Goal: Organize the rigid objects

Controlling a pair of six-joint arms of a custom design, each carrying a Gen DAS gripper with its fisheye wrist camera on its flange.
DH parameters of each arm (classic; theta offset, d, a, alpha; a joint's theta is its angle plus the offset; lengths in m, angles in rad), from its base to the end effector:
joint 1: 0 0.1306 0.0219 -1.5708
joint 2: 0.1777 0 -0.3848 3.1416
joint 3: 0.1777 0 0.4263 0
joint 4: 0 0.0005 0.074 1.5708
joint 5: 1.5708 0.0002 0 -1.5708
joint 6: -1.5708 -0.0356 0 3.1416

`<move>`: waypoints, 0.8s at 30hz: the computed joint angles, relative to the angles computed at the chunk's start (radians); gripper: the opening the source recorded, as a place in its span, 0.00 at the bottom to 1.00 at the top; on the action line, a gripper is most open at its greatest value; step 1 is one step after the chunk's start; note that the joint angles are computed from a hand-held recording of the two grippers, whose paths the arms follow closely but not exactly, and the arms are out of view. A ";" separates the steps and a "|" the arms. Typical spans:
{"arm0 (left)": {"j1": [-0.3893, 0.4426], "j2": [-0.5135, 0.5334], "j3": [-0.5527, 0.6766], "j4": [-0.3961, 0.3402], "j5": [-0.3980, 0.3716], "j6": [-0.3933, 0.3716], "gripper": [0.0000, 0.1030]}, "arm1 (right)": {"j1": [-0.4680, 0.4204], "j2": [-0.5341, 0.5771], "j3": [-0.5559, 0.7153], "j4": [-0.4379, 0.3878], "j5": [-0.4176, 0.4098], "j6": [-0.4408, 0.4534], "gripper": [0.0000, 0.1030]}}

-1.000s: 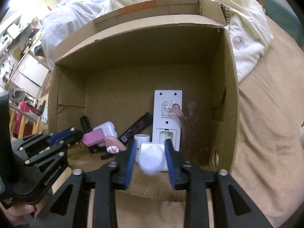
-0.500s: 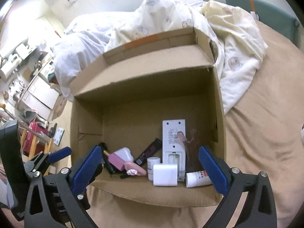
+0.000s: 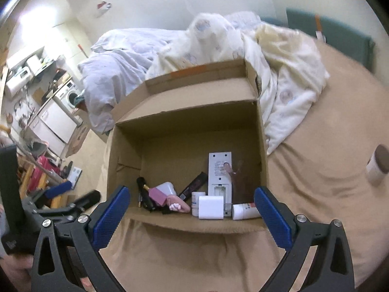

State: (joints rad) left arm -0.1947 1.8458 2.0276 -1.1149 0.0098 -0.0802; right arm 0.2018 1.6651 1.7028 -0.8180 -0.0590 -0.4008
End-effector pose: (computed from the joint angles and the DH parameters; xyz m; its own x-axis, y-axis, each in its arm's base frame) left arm 0.6617 -0.1313 0.4655 -0.7698 0.2335 -0.5941 0.2617 0.9643 0.0398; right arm 0.6159 0.1276 0.4401 -0.7287 0.2485 -0.6382 0.0469 0.9478 0.3155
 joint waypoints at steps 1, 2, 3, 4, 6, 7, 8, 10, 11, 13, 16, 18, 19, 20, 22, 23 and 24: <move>0.002 -0.035 -0.044 0.032 -0.008 -0.015 0.93 | 0.005 -0.017 -0.019 0.006 0.009 0.010 1.00; 0.004 -0.056 -0.071 0.050 -0.010 -0.023 0.93 | 0.009 -0.035 -0.041 0.013 0.013 0.015 1.00; 0.006 -0.077 -0.096 0.062 -0.011 -0.030 0.93 | 0.013 -0.051 -0.060 0.020 0.016 0.014 1.00; 0.010 -0.100 -0.126 0.075 -0.004 -0.033 0.93 | 0.018 -0.068 -0.080 0.027 0.025 0.016 1.00; 0.015 -0.126 -0.160 0.081 0.010 -0.030 0.93 | 0.032 -0.095 -0.115 0.040 0.051 0.021 1.00; 0.016 -0.138 -0.178 0.089 0.009 -0.026 0.93 | 0.037 -0.104 -0.127 0.045 0.057 0.022 1.00; 0.016 -0.153 -0.201 0.103 0.004 -0.021 0.93 | 0.042 -0.112 -0.138 0.050 0.060 0.020 1.00; 0.016 -0.177 -0.245 0.138 -0.008 -0.015 0.93 | 0.050 -0.120 -0.153 0.052 0.063 0.005 1.00; 0.012 -0.189 -0.274 0.170 -0.034 -0.021 0.93 | 0.051 -0.121 -0.161 0.054 0.062 -0.006 1.00; 0.002 -0.203 -0.314 0.226 -0.085 -0.048 0.93 | 0.053 -0.118 -0.166 0.050 0.068 -0.016 1.00; 0.012 -0.172 -0.276 0.182 -0.058 -0.009 0.93 | 0.059 -0.094 -0.145 0.033 0.117 0.008 1.00; 0.023 -0.153 -0.251 0.152 -0.034 0.025 0.93 | 0.060 -0.079 -0.133 0.033 0.111 0.003 1.00; 0.028 -0.141 -0.236 0.133 -0.028 0.041 0.93 | 0.060 -0.072 -0.127 0.030 0.107 0.004 1.00; 0.032 -0.129 -0.222 0.114 -0.022 0.057 0.93 | 0.062 -0.065 -0.120 0.023 0.111 0.010 1.00; 0.038 -0.117 -0.207 0.093 -0.014 0.077 0.93 | 0.068 -0.058 -0.112 0.021 0.133 0.023 1.00; 0.039 -0.114 -0.206 0.088 -0.013 0.081 0.93 | 0.071 -0.057 -0.112 0.023 0.138 0.027 1.00; 0.039 -0.115 -0.207 0.087 -0.013 0.082 0.93 | 0.072 -0.057 -0.112 0.026 0.139 0.029 1.00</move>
State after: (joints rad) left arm -0.1554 1.7311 1.8208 -1.0276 -0.0036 0.0013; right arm 0.2738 1.6082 1.5912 -0.7920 0.0805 -0.3715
